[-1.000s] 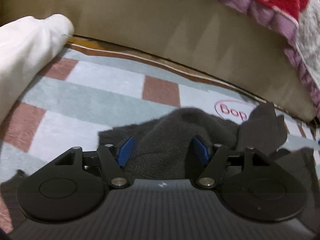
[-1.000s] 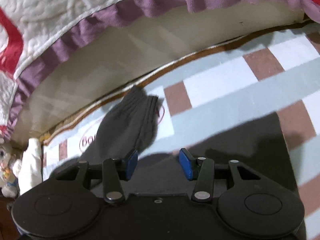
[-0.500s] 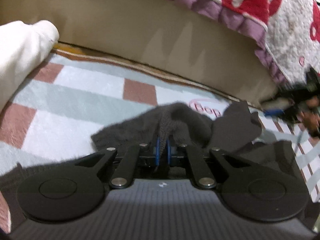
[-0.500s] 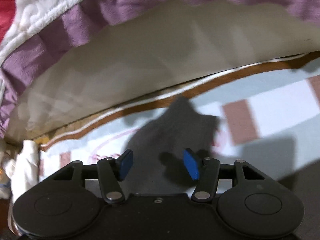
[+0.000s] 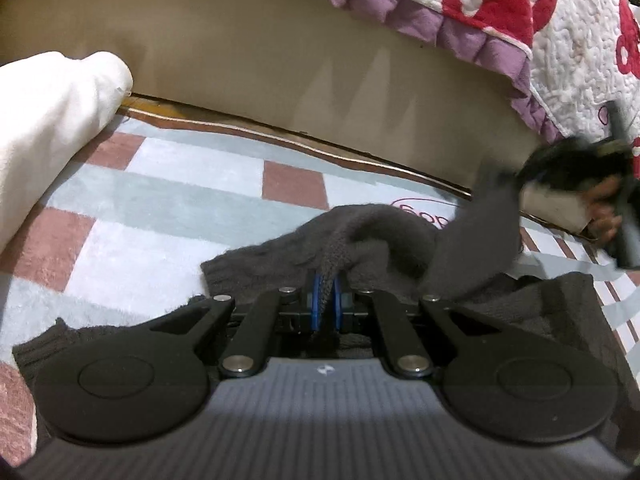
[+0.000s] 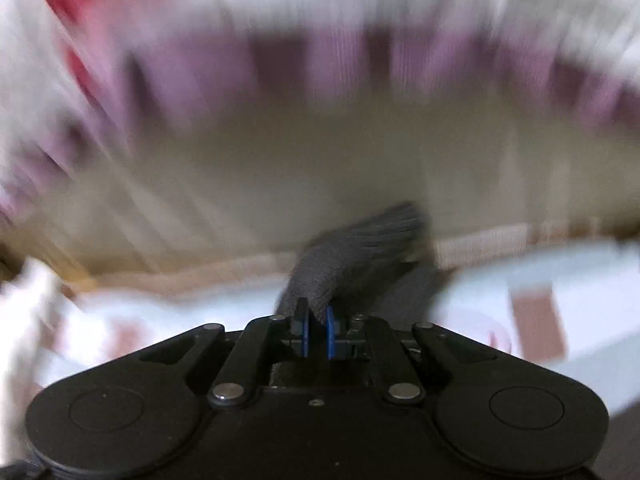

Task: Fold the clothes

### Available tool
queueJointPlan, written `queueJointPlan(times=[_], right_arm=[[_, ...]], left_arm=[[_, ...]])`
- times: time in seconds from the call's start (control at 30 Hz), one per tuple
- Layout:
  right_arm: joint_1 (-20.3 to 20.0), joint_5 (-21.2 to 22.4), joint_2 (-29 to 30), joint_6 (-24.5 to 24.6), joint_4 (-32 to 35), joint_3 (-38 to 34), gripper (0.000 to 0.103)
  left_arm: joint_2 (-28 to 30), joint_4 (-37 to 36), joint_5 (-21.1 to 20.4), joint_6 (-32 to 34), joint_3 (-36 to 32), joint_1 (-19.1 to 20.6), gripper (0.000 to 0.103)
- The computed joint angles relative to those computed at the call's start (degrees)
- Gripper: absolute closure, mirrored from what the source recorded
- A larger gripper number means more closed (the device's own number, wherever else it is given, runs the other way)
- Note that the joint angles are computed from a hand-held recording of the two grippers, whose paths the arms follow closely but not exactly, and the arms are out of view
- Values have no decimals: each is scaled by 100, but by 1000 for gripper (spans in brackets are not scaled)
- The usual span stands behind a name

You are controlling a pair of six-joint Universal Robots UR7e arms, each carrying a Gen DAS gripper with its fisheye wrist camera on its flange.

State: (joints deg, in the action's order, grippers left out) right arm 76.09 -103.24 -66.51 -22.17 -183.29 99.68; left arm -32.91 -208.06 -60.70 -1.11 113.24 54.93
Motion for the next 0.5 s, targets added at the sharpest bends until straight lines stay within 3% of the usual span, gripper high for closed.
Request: queueJointPlan(times=[0.07, 0.13, 0.23, 0.33, 0.37, 0.43, 0.5], right_arm=[[-205, 771, -498, -123, -761, 525, 92], [-419, 998, -858, -137, -1138, 839, 91], [-616, 151, -975, -230, -1370, 976, 90], [-818, -1135, -758, -690, -1617, 917, 83], [-940, -1364, -707, -825, -1650, 902, 83], [-1219, -1228, -814, -661, -1558, 1005, 81], [-1445, -896, -1036, -32, -1189, 1076, 66]], left_arm=[[-20, -70, -74, -12, 22, 1, 97], [-56, 33, -344, -120, 4, 62, 96], [-100, 293, -720, -226, -42, 140, 95], [-98, 629, -666, -11, -72, 59, 89], [-78, 586, -658, -11, -78, 56, 85], [-74, 383, -771, -182, -53, 124, 78], [-67, -75, -959, -480, 1, 264, 71]])
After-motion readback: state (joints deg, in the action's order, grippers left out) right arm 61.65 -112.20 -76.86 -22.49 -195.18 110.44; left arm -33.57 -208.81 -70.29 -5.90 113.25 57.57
